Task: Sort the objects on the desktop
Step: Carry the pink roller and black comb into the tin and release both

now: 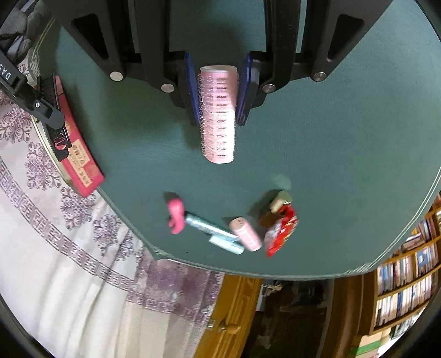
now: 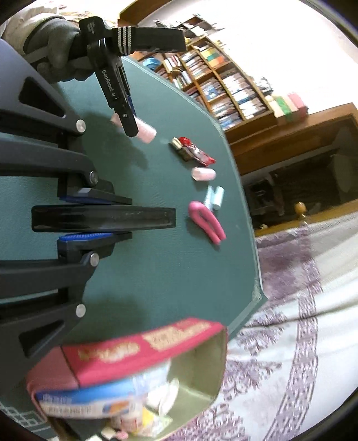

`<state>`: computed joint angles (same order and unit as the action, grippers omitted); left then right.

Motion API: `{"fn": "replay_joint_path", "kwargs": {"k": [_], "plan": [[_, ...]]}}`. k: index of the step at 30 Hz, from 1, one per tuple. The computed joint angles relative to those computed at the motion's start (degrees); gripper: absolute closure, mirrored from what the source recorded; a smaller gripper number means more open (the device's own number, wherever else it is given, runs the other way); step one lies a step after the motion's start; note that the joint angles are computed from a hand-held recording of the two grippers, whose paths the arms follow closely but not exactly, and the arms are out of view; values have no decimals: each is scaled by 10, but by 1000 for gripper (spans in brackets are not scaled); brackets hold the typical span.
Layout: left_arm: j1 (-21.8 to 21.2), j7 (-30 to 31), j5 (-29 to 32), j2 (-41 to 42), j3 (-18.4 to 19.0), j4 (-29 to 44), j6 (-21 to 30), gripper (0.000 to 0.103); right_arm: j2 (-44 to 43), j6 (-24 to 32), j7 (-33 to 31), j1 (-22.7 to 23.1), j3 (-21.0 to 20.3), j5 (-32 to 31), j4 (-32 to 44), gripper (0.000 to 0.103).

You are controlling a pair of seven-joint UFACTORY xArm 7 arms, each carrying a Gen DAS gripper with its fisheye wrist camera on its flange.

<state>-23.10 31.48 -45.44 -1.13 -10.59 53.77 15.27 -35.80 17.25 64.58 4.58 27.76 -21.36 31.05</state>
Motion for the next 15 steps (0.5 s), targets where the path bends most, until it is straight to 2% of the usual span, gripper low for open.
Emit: {"fn": "replay_joint_path", "kwargs": {"k": [8,15], "plan": [[-34,-2,21,-1,-24,32,7,76,-130,40,7,-2,-21,15,-59,85],[-62,-22,66,24,-46,90,20,76,-252,106,-32,-13,-54,20,-100,85]]}}
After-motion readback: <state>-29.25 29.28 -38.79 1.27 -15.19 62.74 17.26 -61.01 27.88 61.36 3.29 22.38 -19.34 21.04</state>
